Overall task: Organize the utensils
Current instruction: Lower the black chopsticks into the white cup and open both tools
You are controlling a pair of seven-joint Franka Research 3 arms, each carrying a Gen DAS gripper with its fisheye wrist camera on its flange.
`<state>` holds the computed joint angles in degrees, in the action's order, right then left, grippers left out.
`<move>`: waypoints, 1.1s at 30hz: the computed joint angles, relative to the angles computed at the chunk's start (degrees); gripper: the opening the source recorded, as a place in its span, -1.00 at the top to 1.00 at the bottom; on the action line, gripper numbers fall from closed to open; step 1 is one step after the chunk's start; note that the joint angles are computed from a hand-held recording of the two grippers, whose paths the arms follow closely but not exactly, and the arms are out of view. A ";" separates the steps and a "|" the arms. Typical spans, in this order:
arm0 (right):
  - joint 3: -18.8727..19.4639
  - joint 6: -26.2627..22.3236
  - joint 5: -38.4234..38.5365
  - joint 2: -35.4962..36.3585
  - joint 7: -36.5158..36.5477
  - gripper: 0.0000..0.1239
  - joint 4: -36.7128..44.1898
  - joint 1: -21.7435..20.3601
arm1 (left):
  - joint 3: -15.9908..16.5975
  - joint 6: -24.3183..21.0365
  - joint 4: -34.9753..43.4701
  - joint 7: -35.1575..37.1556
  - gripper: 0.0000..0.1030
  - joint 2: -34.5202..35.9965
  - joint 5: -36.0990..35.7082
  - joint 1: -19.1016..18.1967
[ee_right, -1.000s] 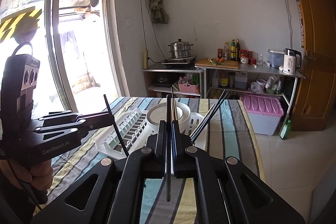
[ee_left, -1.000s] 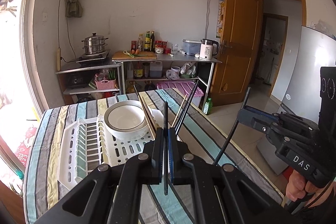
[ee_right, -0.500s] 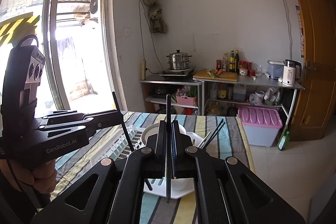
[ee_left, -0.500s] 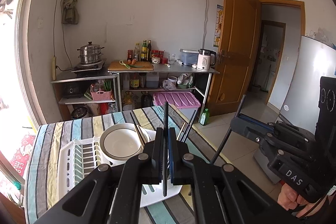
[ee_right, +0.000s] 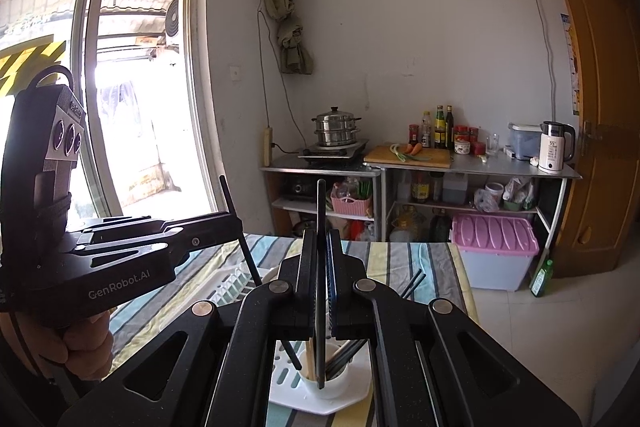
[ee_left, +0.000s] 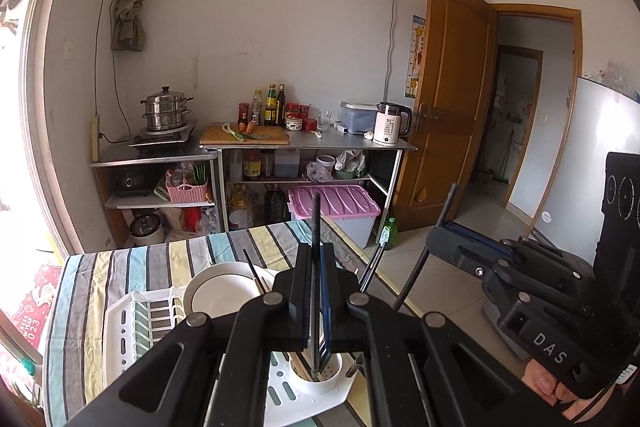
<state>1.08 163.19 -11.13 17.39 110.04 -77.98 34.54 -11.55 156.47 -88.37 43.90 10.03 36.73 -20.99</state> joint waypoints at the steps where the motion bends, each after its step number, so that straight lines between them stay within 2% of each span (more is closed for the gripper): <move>1: 0.21 -0.06 0.47 0.45 -0.32 0.93 0.42 -0.27 | -0.02 0.04 0.35 0.28 0.93 0.49 -0.34 0.11; 10: 0.41 -1.76 4.14 4.05 -2.24 0.93 3.40 -0.98 | 0.54 0.96 1.74 2.62 0.93 4.37 -4.36 0.68; 20: 0.02 -4.14 5.82 5.46 -2.45 0.93 3.26 -1.24 | 1.07 1.09 0.52 4.01 0.93 6.40 -8.21 1.28; 33: 0.23 -5.88 6.83 6.55 -2.69 0.93 3.54 -2.04 | 2.26 1.23 -0.66 1.26 0.92 6.32 -6.38 1.51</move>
